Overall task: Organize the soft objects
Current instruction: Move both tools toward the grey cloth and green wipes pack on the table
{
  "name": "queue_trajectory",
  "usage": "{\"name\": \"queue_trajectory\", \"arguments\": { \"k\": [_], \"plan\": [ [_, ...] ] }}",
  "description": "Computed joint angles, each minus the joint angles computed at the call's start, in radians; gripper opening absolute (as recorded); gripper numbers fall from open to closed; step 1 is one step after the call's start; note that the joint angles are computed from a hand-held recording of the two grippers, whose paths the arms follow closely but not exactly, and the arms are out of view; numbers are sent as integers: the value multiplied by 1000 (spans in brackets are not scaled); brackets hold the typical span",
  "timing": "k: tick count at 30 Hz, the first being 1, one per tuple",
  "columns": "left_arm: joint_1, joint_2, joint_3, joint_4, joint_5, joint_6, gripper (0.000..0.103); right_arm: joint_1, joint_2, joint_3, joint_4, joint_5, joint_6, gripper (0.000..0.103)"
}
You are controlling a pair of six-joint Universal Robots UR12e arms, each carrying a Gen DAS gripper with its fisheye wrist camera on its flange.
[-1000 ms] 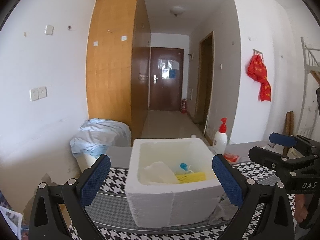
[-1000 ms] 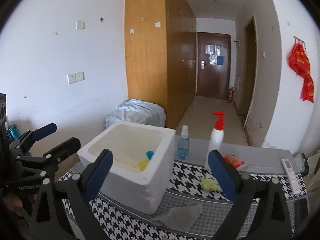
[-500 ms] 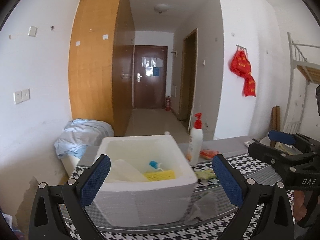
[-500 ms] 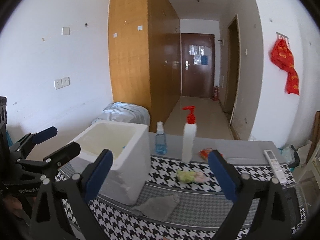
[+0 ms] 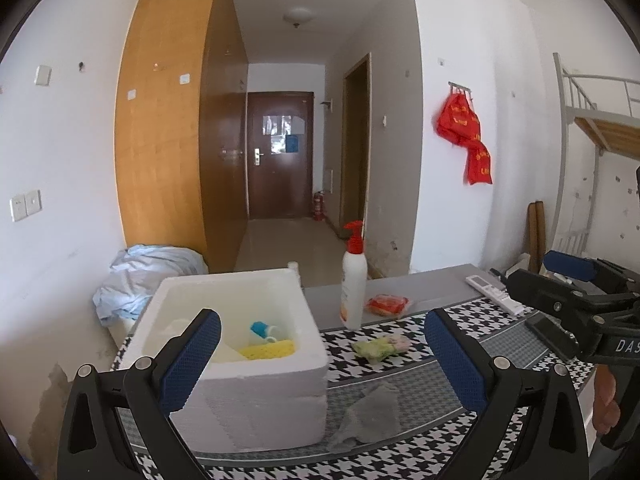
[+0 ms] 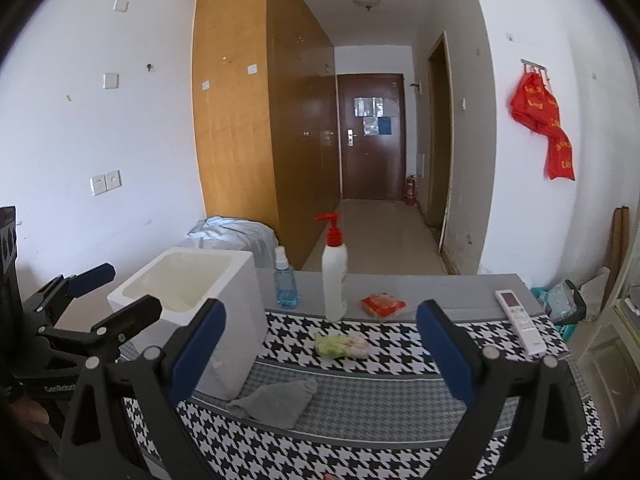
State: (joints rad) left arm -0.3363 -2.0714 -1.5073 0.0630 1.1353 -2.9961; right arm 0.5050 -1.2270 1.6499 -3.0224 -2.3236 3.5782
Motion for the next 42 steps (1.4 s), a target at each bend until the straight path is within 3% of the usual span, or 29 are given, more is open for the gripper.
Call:
{"name": "queue_trajectory", "arguments": {
  "k": [26,42],
  "plan": [
    [-43,2,-15,-83,21,50,102,-13,-45,84,5,0,55,98],
    [-56,-31,9,-147,12,65,102,-47,-51,109,43,62,97,98]
  ]
}}
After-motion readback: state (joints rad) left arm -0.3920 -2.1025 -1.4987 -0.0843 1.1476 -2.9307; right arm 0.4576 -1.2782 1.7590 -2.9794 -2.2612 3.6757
